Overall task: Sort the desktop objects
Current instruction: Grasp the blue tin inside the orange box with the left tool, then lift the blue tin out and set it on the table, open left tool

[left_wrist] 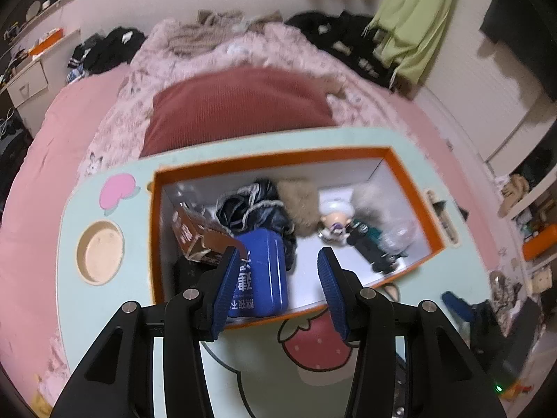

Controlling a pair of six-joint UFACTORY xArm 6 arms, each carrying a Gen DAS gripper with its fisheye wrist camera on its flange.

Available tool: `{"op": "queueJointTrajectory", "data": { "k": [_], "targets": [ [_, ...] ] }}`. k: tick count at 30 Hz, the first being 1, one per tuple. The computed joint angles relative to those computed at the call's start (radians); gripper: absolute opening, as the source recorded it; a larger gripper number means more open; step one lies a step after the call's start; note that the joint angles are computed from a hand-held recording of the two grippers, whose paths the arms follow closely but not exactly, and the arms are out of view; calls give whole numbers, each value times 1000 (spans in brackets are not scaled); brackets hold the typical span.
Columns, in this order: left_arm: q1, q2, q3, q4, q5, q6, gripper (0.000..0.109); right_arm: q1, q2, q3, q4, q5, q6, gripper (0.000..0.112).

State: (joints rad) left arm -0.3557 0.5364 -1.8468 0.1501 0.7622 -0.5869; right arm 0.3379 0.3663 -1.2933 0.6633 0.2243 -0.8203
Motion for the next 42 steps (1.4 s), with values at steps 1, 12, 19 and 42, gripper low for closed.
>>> {"op": "queueJointTrajectory", "data": {
  "k": [1, 12, 19, 42],
  "targets": [
    [-2, -10, 30, -12, -24, 8, 48, 1, 0, 1, 0, -1, 0, 103],
    [-30, 152, -223, 145, 227, -45, 48, 5, -2, 5, 0, -5, 4, 103],
    [12, 193, -288, -29, 253, 72, 42, 6, -1, 4, 2, -6, 3, 103],
    [38, -216, 286, -175, -309, 126, 21, 7, 7, -4, 5, -7, 1, 103]
  ]
}}
